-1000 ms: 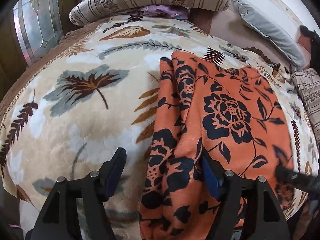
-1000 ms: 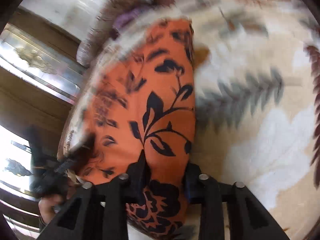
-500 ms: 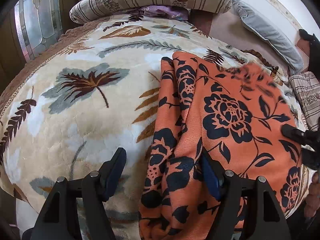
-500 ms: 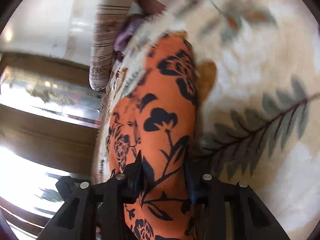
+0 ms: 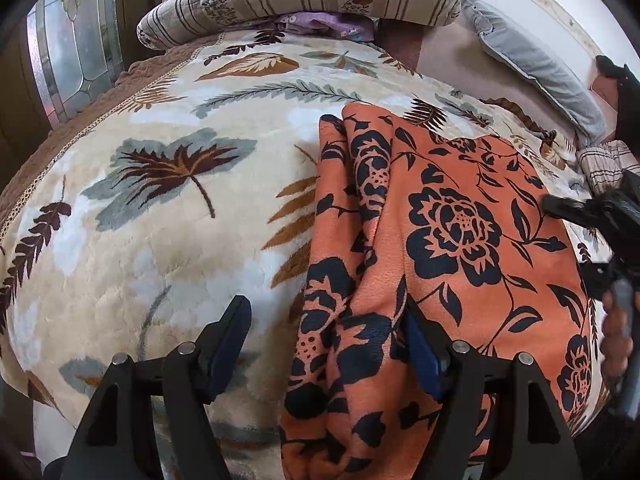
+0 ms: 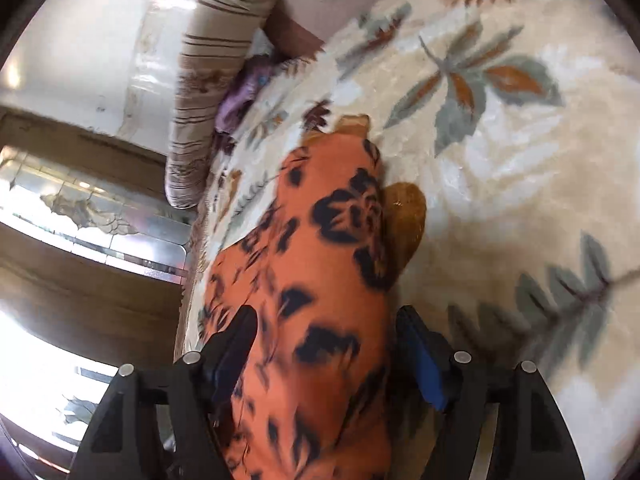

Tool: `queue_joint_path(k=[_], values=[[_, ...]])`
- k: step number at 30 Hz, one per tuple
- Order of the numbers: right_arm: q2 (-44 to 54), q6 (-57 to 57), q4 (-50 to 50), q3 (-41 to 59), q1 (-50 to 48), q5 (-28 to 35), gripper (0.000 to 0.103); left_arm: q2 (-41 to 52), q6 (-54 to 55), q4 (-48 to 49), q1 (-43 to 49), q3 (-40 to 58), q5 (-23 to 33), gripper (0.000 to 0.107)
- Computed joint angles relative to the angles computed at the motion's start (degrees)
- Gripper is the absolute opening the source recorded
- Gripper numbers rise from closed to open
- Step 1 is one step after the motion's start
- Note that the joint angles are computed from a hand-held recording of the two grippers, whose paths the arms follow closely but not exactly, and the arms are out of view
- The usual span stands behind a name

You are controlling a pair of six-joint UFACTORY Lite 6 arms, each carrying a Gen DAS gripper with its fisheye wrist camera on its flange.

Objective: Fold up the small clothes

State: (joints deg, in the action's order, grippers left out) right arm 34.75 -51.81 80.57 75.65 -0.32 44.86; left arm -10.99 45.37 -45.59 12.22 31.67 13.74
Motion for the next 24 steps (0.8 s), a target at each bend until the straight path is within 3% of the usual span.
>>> queue_joint_path(k=[1, 3, 5, 9, 11, 15, 20, 22, 24], values=[[-0.42, 1.23, -2.41, 0.91, -0.41, 0.27, 0.034, 0.04, 1.47, -1.35, 0.35, -0.03, 0.29, 0.076], [-7.83, 0.19, -3.45, -3.6, 1.8, -6.0, 0.032, 0.03, 1.91, -1.83, 0.39, -0.18, 0.16, 0.076], [-9.83, 3.23, -10.91, -4.66, 5.03, -13.01, 0.032, 0.22, 0.36, -0.73, -0.21, -0.16, -0.57, 0.077], [-10.37, 3.3, -8.45, -6.13, 3.16, -11.12, 0.038, 0.05, 0.19, -0.47, -0.47, -0.3, -0.86, 0.078], [-17.06, 7.63, -13.99, -9.77, 5.13, -15.93, 0.047, 0.22, 1.48, -1.82, -0.16, -0.25, -0.56, 0.078], [-29.41, 8.82, -17.76, -16.1, 8.78, -17.83, 0.047, -0.11, 2.21, -2.83, 0.44, -0.16, 0.45, 0.077], [-36.84, 8.91, -19.36, -23.48, 16.03, -17.44, 0.055, -1.82, 14.98, -15.31, 11.65, 4.45, 16.68, 0.075], [-37.33, 9.22, -21.03, -26.7, 18.56, -19.57, 0.055, 2.92, 13.66, -14.74, 13.8, 10.74, 22.82, 0.075], [-38.92, 6.53, -18.85, -29.91, 19.28, -20.81, 0.055, 10.09, 6.61, -7.8, 11.29, 19.37, 23.31, 0.075]])
